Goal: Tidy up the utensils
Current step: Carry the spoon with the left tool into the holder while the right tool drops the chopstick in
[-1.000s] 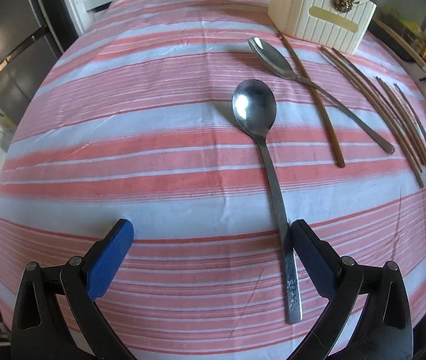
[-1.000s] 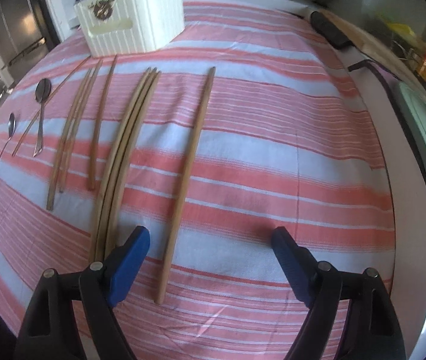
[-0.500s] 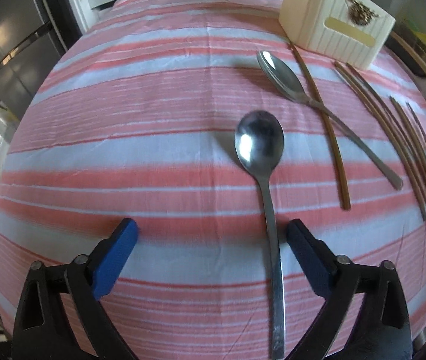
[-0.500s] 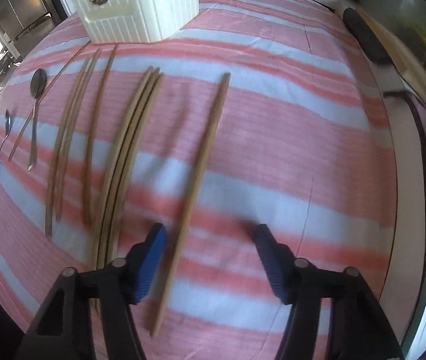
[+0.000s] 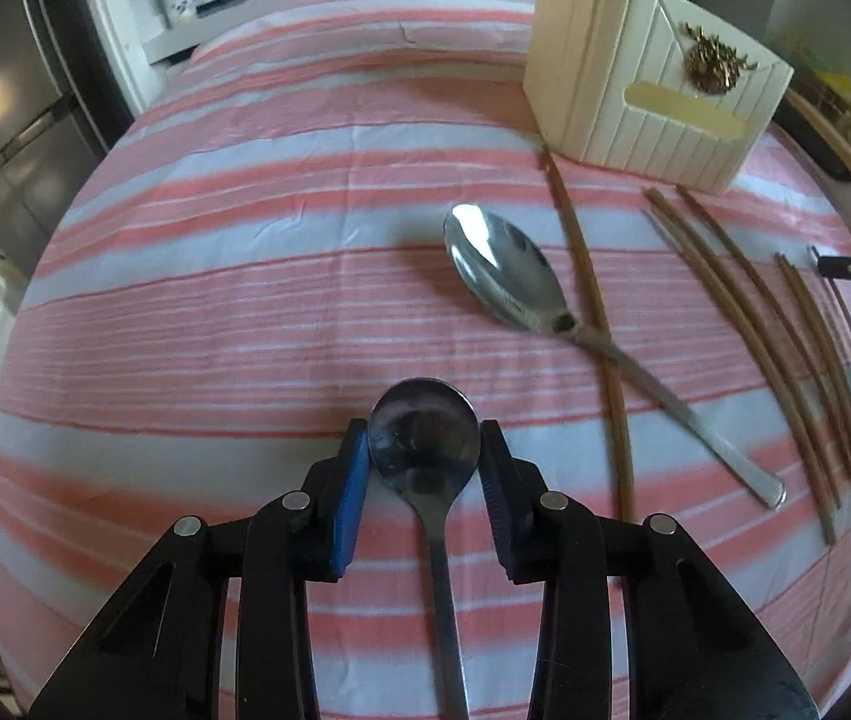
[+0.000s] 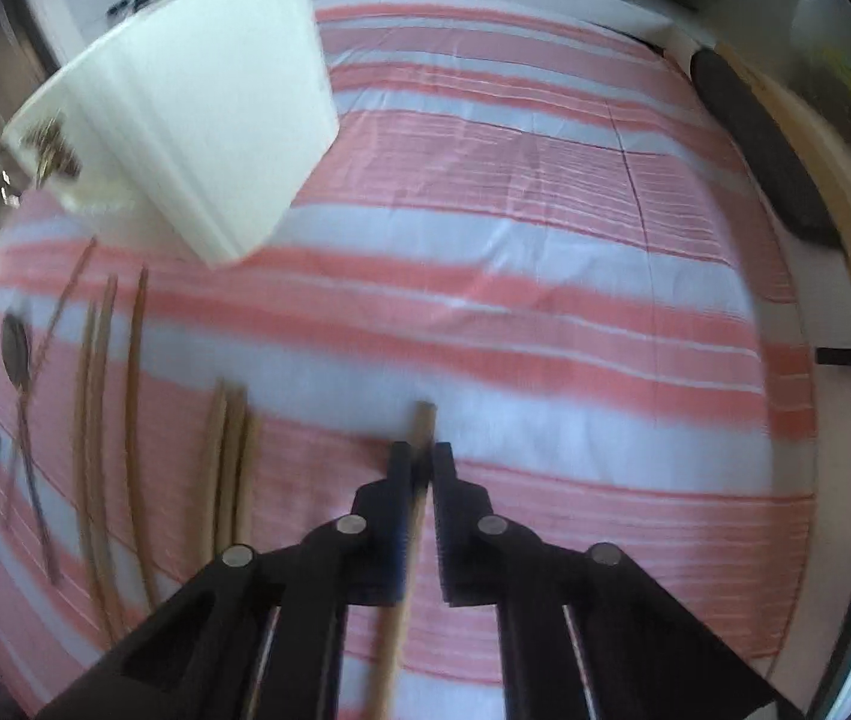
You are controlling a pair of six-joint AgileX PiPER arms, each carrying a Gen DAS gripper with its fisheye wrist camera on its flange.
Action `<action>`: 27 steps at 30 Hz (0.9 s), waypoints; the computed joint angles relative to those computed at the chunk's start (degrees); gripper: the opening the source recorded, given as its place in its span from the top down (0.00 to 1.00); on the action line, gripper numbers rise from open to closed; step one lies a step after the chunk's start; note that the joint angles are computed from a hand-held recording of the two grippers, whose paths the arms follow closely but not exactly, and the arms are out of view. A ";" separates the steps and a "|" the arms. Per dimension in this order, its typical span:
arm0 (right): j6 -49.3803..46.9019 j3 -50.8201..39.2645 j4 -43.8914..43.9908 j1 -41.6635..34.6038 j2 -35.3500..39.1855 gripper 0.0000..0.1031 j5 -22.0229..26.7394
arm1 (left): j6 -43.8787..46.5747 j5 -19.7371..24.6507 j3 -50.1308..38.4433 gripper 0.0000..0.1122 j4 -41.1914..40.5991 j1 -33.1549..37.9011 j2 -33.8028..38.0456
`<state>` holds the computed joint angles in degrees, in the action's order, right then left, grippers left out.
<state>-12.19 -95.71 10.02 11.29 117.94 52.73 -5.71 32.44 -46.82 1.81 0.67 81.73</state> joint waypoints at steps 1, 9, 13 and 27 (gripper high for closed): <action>-0.79 0.73 1.70 -0.75 -0.60 0.95 -0.98 | 2.93 -0.01 0.10 0.68 -2.62 1.17 -0.74; -18.92 21.68 20.48 -6.63 -25.39 0.95 -9.43 | 27.89 5.89 2.48 0.68 -24.88 11.63 -16.98; -25.39 29.19 26.06 -9.47 -37.89 0.95 -8.97 | 33.47 11.39 0.93 0.68 -31.09 15.25 -23.10; -13.55 5.89 18.68 -2.78 -34.61 0.95 -14.03 | 31.41 21.61 -35.08 0.68 -40.60 15.49 -9.97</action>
